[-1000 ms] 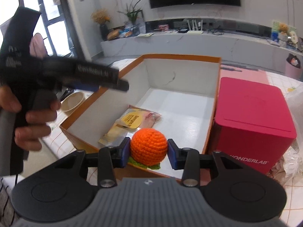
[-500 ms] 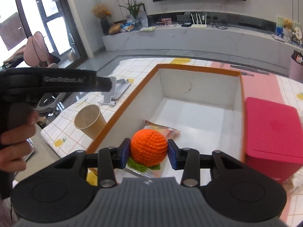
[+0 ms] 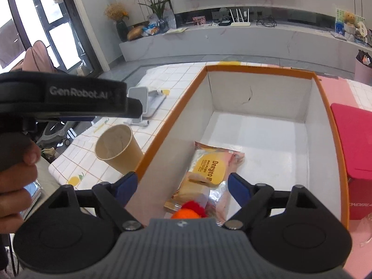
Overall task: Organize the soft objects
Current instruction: 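Release the snack packet with the left tool while the right tool drops the crocheted orange into the shoebox, then move both tools back to the soft items and grasp the white tissue bundle with the right tool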
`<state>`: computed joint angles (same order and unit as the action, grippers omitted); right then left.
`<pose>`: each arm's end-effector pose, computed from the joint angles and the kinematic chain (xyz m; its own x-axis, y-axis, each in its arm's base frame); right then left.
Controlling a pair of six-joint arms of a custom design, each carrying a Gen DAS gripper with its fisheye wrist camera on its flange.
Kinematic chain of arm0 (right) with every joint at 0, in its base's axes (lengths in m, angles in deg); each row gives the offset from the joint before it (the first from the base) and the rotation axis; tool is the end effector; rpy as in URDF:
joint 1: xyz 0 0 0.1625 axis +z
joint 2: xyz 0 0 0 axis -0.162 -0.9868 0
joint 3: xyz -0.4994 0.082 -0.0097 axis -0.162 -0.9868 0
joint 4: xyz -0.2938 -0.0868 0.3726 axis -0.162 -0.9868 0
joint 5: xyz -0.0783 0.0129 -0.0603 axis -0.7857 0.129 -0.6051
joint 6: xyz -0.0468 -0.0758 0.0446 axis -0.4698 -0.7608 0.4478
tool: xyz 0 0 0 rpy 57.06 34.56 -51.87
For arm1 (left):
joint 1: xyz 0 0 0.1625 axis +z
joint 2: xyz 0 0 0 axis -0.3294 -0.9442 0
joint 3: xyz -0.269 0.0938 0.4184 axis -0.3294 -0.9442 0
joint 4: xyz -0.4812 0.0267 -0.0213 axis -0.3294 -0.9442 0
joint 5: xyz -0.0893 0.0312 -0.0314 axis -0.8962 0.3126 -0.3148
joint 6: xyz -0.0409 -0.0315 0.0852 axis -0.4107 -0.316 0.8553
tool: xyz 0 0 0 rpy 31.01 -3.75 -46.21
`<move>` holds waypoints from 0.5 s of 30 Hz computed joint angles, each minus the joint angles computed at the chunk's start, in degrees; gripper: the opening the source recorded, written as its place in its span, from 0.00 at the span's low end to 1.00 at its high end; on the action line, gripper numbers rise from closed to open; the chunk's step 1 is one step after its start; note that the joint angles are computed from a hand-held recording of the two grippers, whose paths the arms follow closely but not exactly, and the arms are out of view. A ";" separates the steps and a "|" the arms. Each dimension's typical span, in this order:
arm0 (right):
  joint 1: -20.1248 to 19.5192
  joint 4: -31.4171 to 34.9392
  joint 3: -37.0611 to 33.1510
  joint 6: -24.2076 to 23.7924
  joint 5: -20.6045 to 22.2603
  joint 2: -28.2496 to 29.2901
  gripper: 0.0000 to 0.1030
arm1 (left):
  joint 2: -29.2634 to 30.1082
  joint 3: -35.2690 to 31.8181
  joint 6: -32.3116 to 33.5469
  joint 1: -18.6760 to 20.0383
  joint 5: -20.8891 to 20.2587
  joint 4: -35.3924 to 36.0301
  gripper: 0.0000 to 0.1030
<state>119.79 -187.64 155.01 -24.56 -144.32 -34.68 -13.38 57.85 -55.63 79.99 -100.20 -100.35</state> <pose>0.3505 -0.6560 -0.0148 -0.8152 -0.3907 0.4276 -0.5574 0.7298 -0.3959 -0.1115 -0.6373 0.3102 -0.7223 -0.0930 -0.6854 0.4416 0.7006 -0.5604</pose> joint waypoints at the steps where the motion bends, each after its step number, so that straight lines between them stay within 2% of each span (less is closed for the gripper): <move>1: 0.02 -0.33 0.20 0.31 -0.09 -0.16 0.83 | -0.04 0.08 0.17 -0.09 0.12 -0.04 0.84; 6: -0.04 0.10 1.53 1.55 0.28 -1.62 0.85 | 0.07 -0.11 1.04 -0.53 0.03 -0.74 0.84; 10: -0.44 -0.90 3.67 1.69 2.57 -3.61 0.88 | -0.49 0.63 3.57 -1.22 -1.21 -1.67 0.84; 15: -0.10 -3.58 5.72 1.63 2.82 -5.71 0.90 | 0.25 1.82 6.00 -3.10 1.66 -4.09 0.84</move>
